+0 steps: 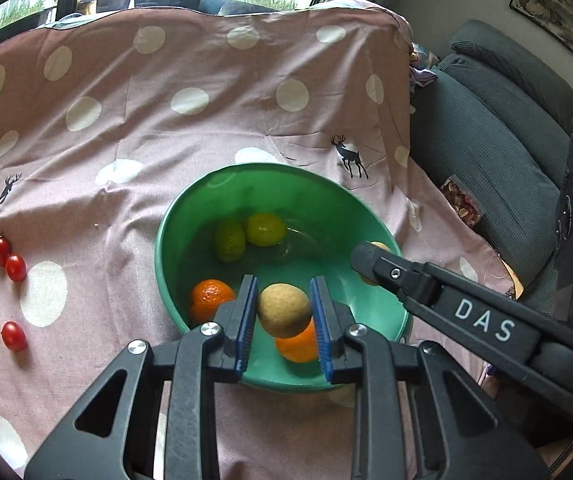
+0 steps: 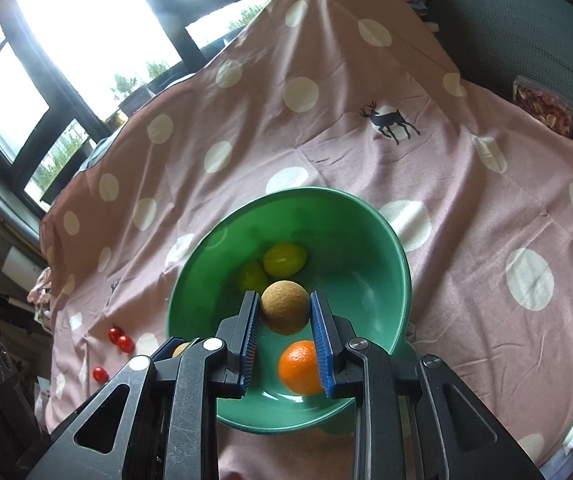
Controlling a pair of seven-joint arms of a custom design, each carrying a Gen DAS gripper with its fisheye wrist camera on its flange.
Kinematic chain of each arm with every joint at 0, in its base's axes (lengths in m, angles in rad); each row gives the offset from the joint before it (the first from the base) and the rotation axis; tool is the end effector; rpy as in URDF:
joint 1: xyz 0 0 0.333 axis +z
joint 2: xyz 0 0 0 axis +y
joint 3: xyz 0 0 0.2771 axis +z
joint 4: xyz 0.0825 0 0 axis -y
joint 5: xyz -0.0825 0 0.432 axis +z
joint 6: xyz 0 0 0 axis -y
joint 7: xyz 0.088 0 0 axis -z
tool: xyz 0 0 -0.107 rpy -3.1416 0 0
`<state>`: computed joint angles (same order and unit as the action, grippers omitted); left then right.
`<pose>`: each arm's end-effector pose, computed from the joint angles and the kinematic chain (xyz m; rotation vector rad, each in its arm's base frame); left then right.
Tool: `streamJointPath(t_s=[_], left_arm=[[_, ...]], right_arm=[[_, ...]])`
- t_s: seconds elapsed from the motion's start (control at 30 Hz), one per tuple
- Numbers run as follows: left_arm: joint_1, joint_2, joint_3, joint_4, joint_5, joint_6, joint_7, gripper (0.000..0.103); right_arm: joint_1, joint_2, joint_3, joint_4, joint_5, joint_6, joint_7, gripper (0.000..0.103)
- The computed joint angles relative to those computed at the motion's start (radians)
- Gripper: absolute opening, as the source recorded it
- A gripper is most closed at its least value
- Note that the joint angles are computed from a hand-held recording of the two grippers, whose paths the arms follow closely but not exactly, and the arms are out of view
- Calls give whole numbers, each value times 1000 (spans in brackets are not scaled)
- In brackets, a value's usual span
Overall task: Organize fruits
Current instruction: 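Lower both tan fruits into the bowl and open both grippers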
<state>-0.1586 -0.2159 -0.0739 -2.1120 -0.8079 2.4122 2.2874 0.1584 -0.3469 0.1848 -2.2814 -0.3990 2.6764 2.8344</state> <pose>0.5698 -0.1410 0.5131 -1.4673 2.4039 -1.2183 0.5158 0.2030 0.5193 -1.0948 2.1181 -0.4423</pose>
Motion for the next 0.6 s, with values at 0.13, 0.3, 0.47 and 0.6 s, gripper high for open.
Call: streamJointPath(t_s=[0.13,0.3,0.47,0.6], left_arm=[[-1,21,-12,13,18,-11,-21,27],[-3,29,-26,9,57,8,-44,27],[-6,41,-29,11,74,-1,-64,27],[-6,42,-34,5,94,11,-69,27]], right_arm=[[3,1,-13,-11,24,7,-20,28],[-7,3,-10,-7,13,-47,4,28],[1,11,-22,-9,36,-42,-14,28],[5,23,-22,7,34,-74,-17,28]])
